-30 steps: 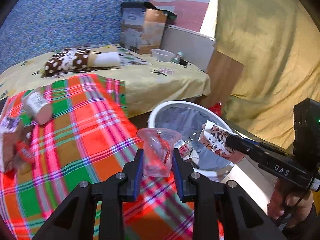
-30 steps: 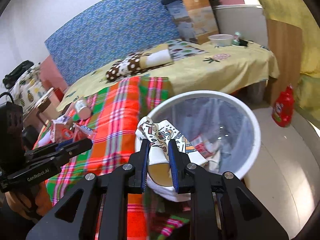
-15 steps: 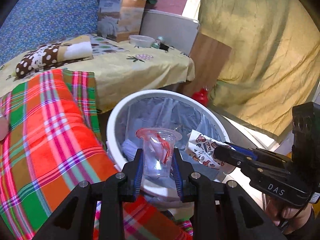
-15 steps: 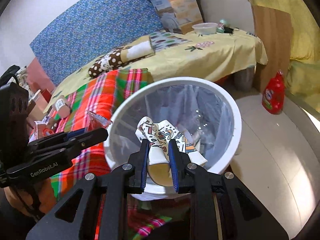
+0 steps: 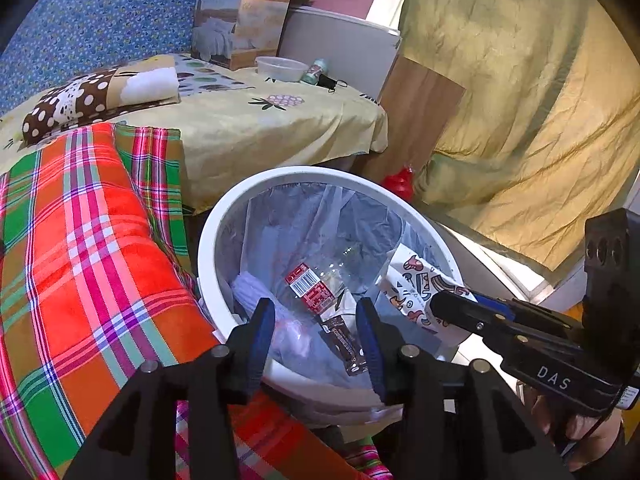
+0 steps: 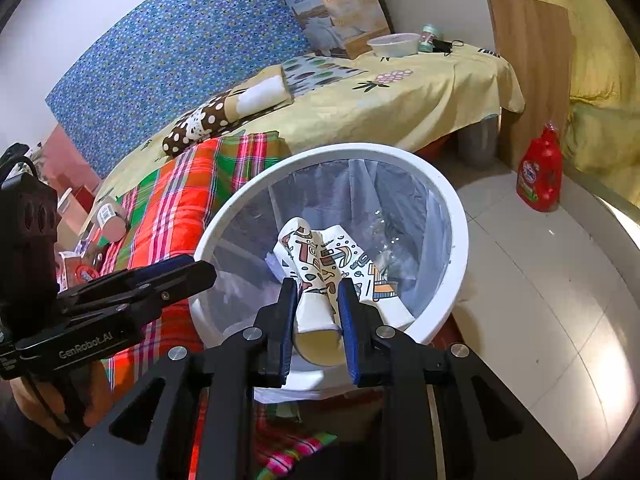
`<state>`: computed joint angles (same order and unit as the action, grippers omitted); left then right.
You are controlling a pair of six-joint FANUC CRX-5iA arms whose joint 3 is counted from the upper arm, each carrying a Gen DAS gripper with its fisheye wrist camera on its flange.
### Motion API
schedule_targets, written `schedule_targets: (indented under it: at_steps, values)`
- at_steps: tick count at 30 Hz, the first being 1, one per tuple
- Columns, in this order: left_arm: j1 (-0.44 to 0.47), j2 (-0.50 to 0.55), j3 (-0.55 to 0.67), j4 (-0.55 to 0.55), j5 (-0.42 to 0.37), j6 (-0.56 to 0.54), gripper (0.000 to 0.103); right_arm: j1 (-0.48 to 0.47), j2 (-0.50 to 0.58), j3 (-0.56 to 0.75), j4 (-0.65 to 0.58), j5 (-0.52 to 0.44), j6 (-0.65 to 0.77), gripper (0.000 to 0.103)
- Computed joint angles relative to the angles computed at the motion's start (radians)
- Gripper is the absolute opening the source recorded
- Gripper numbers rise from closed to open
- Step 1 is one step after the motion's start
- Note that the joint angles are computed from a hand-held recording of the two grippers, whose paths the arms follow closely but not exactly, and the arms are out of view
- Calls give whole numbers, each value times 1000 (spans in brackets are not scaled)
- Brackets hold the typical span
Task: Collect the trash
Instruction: 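Open the left tool over the bin while the right tool releases the paper cup into it, then move both tools back over the cloth toward the foam sleeve and red-lidded cup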
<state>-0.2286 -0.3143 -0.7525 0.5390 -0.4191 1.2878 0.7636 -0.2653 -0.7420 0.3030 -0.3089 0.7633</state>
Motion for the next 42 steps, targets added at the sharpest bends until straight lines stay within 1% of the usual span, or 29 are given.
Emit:
schedule_targets:
  at_steps: [1, 4, 5, 10, 13, 14, 17, 20, 21, 23, 25, 27, 28, 29, 32, 34, 36, 37, 39, 42]
  values:
    - [1, -1, 1, -3, -1, 5, 42, 0, 3, -1, 11, 2, -11, 24]
    - [6, -13, -2, -8, -7, 15, 42, -1, 2, -3, 19, 6, -20, 33]
    - [8, -20, -8, 0, -7, 10, 42, -1, 1, -5, 23, 8, -26, 34]
    - [19, -61, -22, -22, -17, 42, 42, 3, -15, -11, 23, 18, -30, 34]
    - [26, -106, -39, -52, -22, 77, 42, 14, -38, -26, 23, 45, -25, 34]
    - [29, -125, -43, -73, -28, 99, 42, 21, -50, -28, -3, 58, 2, 34]
    - [40, -183, -53, -135, -45, 169, 42, 40, -70, -49, 22, 91, -15, 34]
    - [63, -248, -70, -179, -75, 224, 42, 60, -75, -9, -142, 80, 148, 34]
    - [70, -268, -73, -197, -89, 243, 42, 69, -77, -8, -148, 81, 157, 34]
    - [86, -309, -77, -235, -123, 275, 42, 87, -81, -17, -119, 87, 141, 34]
    - [104, -353, -82, -277, -159, 311, 42, 106, -84, -29, -53, 85, 92, 34]
    - [120, -417, -93, -330, -180, 344, 42, 125, -87, -62, 86, 102, -19, 34]
    - [128, -443, -96, -350, -194, 355, 42, 131, -89, -65, 91, 111, -19, 34]
    - [143, -473, -102, -361, -212, 362, 42, 138, -88, -53, 49, 107, 23, 34]
    - [207, -565, -140, -329, -259, 322, 42, 164, -79, -29, -7, 90, 90, 34]
    - [240, -614, -150, -333, -295, 314, 42, 189, -81, -42, 44, 96, 58, 34]
    - [303, -677, -174, -295, -347, 267, 42, 211, -76, -16, -26, 73, 129, 34]
    - [319, -700, -178, -297, -364, 264, 42, 220, -71, 7, -91, 54, 192, 34]
    - [370, -765, -192, -291, -405, 234, 42, 231, -58, 39, -169, 35, 275, 34]
    - [517, -872, -236, -185, -502, 132, 42, 250, -47, 58, -213, 31, 328, 34]
